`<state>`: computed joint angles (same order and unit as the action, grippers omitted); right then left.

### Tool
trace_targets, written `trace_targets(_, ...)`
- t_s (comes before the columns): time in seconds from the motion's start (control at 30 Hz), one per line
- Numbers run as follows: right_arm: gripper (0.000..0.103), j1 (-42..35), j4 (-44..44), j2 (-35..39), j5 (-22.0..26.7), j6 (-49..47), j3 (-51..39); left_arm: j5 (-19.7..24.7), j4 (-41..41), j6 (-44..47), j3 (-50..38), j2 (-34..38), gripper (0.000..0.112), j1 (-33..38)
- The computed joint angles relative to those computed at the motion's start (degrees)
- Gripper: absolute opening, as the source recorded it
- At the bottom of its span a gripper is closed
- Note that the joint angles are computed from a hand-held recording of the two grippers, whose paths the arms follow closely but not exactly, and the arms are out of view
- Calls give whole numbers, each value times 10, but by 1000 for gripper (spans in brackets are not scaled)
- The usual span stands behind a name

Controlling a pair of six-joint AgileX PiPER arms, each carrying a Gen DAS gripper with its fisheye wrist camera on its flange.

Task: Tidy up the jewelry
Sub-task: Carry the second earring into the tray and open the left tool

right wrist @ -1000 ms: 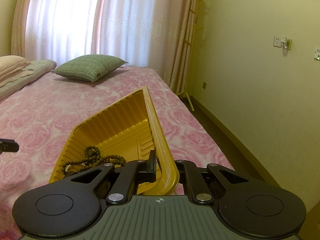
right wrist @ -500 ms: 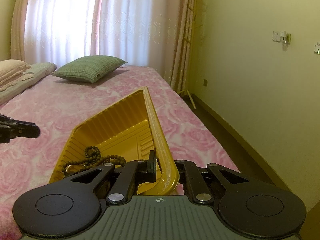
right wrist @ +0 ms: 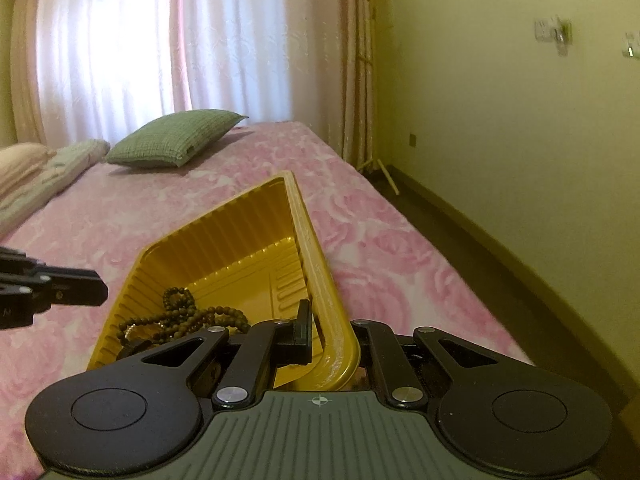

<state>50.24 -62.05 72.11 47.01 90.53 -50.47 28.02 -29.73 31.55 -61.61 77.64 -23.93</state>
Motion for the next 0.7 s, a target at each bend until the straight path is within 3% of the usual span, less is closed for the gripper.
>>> trace_targets(0.4,8,-88,-15,-61,-141,74,96,3,47,-42,-34,40,7,-35)
trace_targets(0.7,8,-99,-42,-94,-165,114,129,0,87,-83,-57,65,7,-59)
